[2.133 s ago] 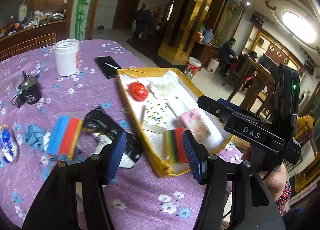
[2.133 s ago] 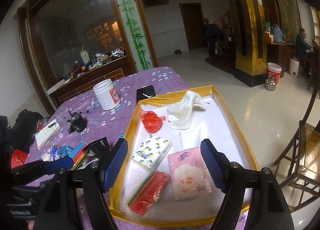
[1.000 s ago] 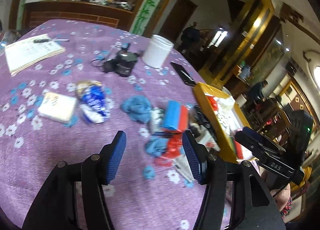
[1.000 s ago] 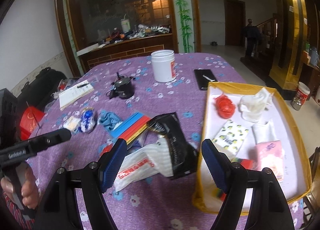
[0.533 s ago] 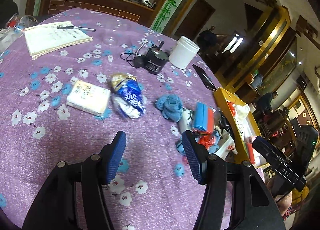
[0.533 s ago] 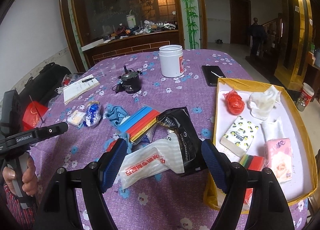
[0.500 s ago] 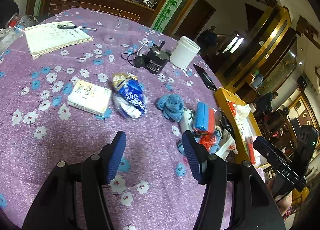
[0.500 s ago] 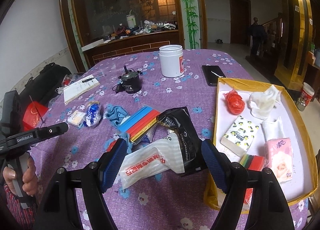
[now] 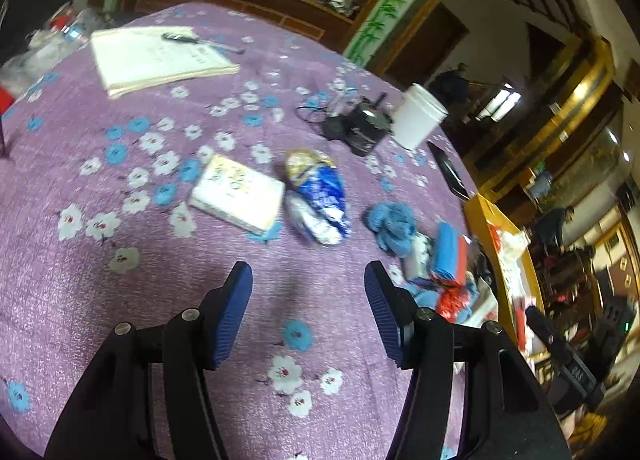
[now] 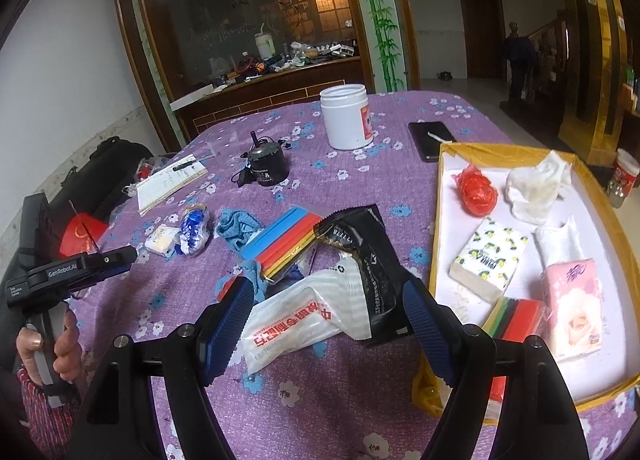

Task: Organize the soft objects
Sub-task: 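Grasp the cream Face tissue pack with left tool while right tool grasps white red-print bag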

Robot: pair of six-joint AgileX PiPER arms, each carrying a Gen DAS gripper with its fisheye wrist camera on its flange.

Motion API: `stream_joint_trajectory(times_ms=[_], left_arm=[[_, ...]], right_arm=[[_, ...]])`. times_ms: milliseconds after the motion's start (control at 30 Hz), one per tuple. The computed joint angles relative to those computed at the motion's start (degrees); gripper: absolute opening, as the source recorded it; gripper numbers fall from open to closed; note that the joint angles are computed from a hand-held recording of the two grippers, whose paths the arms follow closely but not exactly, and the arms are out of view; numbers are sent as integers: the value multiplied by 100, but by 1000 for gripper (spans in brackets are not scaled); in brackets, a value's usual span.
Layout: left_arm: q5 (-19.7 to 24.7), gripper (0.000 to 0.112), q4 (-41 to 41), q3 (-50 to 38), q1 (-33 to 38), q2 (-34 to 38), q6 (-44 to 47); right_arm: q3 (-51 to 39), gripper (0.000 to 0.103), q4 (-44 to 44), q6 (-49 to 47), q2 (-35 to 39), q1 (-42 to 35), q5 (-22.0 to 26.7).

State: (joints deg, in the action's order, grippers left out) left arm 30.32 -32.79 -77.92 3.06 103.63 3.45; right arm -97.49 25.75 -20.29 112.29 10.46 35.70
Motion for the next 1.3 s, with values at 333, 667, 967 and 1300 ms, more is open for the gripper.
stream_joint_trajectory(times_ms=[333, 667, 967, 1300], left_arm=[[793, 63, 458, -1326, 345, 984, -2087], [2455, 63, 3514, -4304, -314, 2669, -4259], [1492, 33, 3683, -2521, -539, 1664, -2971], [487, 33, 2432, -146, -485, 175, -976]], right_arm=[[239, 79, 373, -411, -49, -51, -93], [286, 79, 580, -574, -27, -149, -88], [229, 79, 705, -629, 39, -239, 84], [-639, 79, 221, 160, 641, 101, 969]])
